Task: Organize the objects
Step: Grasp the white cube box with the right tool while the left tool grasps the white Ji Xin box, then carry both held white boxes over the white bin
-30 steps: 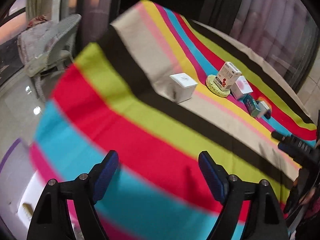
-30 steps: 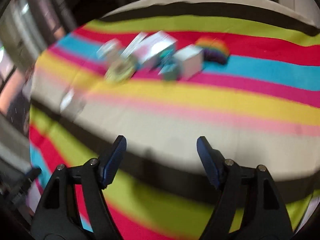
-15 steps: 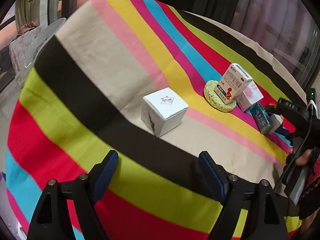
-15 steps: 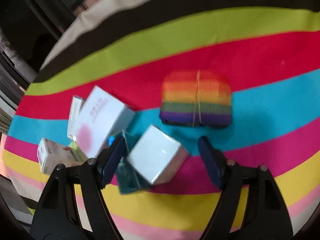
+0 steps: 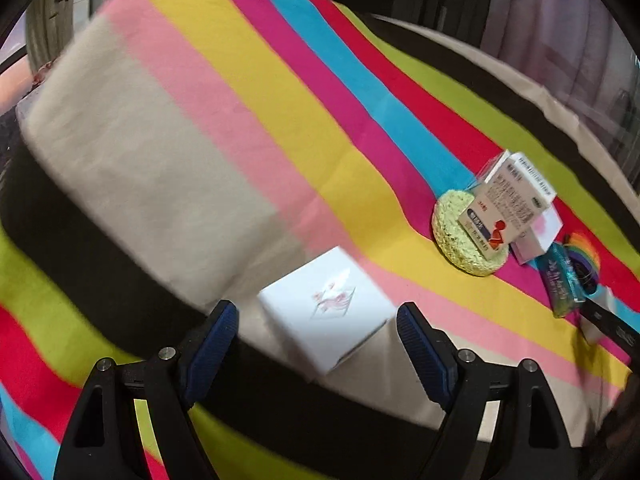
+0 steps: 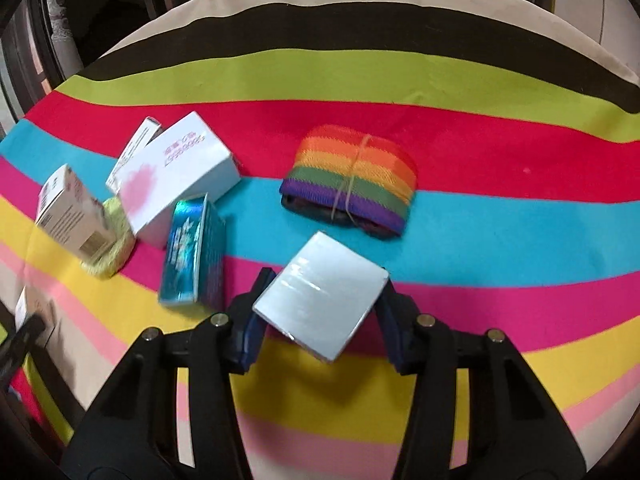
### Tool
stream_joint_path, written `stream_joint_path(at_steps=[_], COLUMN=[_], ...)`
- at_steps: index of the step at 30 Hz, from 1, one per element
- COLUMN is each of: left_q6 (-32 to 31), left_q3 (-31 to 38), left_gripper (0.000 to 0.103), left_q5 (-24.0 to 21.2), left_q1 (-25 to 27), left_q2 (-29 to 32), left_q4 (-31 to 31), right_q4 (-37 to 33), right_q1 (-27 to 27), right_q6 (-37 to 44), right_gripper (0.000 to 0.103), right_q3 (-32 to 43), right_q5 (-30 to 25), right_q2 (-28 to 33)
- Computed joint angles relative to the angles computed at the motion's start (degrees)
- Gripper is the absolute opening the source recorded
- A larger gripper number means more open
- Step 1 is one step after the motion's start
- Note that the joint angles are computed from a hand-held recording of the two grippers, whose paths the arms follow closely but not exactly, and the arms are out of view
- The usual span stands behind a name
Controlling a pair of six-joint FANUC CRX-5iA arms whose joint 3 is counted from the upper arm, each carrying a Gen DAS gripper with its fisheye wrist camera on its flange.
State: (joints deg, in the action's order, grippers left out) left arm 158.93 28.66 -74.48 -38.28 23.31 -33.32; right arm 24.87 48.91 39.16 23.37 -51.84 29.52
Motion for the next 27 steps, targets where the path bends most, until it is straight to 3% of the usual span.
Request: stream_joint_path(at_steps=[3,6,16,21,27], left_q6=[-4.5,-4.2,6.0,7.4,7.0], left_q3=[4.5,2.2,-1.7,-0.8,1.6], left_gripper=[0.056,0.056,0.056,0.056,0.056], left_q5=[-4.2,-1.0,-1.2,-2.8,-4.6], left_q1=[-0.7,-1.4,-10.9,-14.3,-15.4], left_q2=[3.0,1.5,-2.0,-1.6,0.2], left_q4=[-0.6,0.9,-2.5,-4.9,-5.4], right_q4=[-2.2,-3.0,-0.7,-0.9,3.1], right_q1=[0.3,1.2,5.9,6.0,8.0], right_q6=[0.3,0.5,-0.1,0.9,-3.0], right_gripper=[0.053,0.053,0.053,0.053,0.053], right_q3=[-3.2,-7.2,-24.6,-24.9,-31.2], right_q5=[0.6,1.2,7.9,12.4,15.9], right_q2=[-3.3,-6.9,-19.3,-16.7,-20.7])
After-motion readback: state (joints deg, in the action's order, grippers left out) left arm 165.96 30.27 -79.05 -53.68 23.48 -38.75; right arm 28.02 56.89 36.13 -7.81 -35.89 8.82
